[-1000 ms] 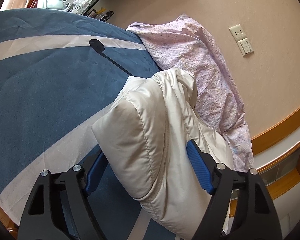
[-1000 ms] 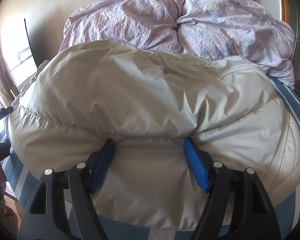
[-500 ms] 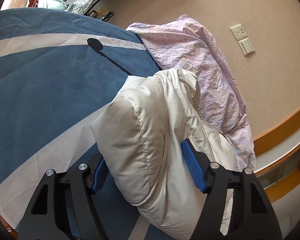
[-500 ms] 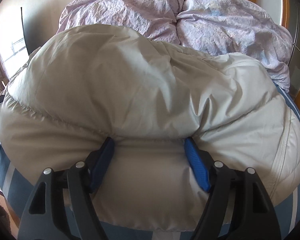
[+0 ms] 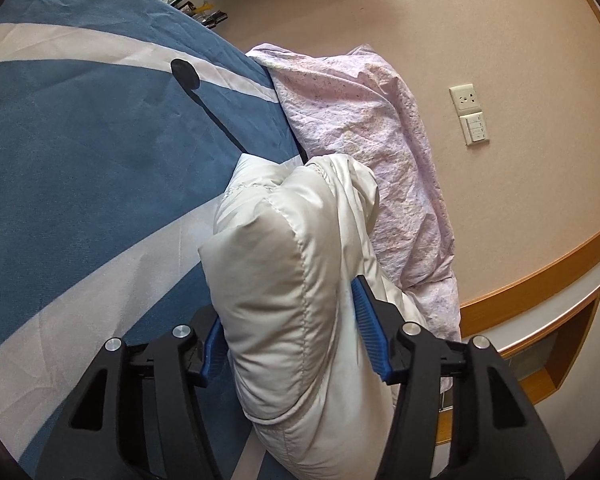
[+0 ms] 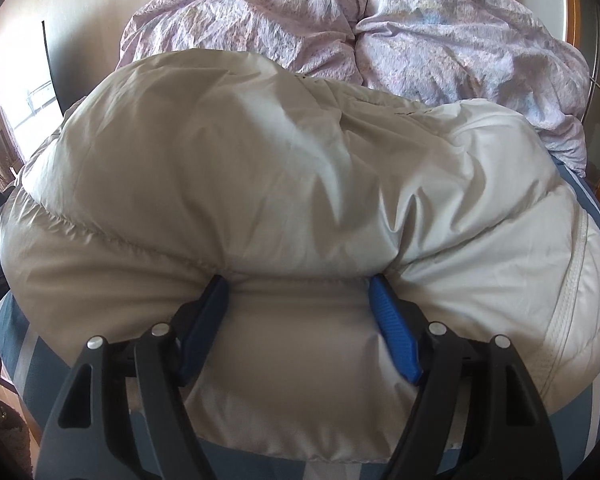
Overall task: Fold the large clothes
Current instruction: 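Grasp the folded jacket with the left gripper and lift it up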
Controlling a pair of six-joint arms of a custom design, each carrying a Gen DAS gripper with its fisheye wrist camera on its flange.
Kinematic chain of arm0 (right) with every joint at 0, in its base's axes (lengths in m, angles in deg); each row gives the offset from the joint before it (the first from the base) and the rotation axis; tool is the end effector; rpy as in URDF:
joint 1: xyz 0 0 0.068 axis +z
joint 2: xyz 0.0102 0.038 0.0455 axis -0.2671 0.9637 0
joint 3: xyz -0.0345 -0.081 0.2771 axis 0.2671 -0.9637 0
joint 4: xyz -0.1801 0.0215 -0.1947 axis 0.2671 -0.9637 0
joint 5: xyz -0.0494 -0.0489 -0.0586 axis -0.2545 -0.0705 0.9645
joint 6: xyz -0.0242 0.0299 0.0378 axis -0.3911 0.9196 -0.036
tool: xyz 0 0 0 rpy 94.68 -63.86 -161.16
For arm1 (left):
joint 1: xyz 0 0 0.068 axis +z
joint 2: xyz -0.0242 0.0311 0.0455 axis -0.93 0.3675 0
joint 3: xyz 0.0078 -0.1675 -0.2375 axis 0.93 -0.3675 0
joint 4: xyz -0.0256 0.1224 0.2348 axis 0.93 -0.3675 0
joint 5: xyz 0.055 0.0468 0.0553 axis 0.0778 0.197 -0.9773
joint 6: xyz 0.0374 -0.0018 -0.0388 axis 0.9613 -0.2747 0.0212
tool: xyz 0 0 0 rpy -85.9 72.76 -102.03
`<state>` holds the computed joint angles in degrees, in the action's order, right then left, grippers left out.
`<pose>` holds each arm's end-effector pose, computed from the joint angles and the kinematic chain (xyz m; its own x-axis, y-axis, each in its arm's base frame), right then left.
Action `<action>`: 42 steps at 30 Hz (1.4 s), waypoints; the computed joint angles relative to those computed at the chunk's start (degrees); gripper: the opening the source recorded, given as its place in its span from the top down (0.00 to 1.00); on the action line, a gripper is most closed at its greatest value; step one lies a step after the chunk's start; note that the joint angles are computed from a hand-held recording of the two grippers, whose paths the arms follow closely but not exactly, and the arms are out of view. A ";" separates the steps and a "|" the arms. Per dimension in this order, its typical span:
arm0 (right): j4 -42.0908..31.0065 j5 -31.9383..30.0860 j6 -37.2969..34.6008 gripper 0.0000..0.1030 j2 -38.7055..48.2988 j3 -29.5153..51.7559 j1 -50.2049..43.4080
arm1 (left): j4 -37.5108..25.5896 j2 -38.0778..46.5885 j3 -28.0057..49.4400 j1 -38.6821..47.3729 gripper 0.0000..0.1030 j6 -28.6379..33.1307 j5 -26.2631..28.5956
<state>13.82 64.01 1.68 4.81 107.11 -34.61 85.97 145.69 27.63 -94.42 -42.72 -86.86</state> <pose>0.2737 -0.0831 0.1909 -0.7179 0.0880 -0.6906 0.0015 0.9922 0.1248 0.2467 -0.1184 0.1561 -0.4738 -0.8265 -0.3040 -0.1678 0.4236 -0.8902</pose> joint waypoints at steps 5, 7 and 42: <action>-0.04 -0.43 -0.23 0.29 0.05 0.06 -0.13 | 4.19 1.12 -0.78 1.18 0.63 -0.61 3.04; -0.17 -0.54 -0.33 0.29 0.00 0.10 -0.16 | 4.19 -0.23 -0.84 1.06 0.69 0.10 3.42; -6.15 -19.47 -6.60 0.29 2.22 4.61 -17.72 | -19.40 5.38 39.57 -25.10 0.72 31.04 1.46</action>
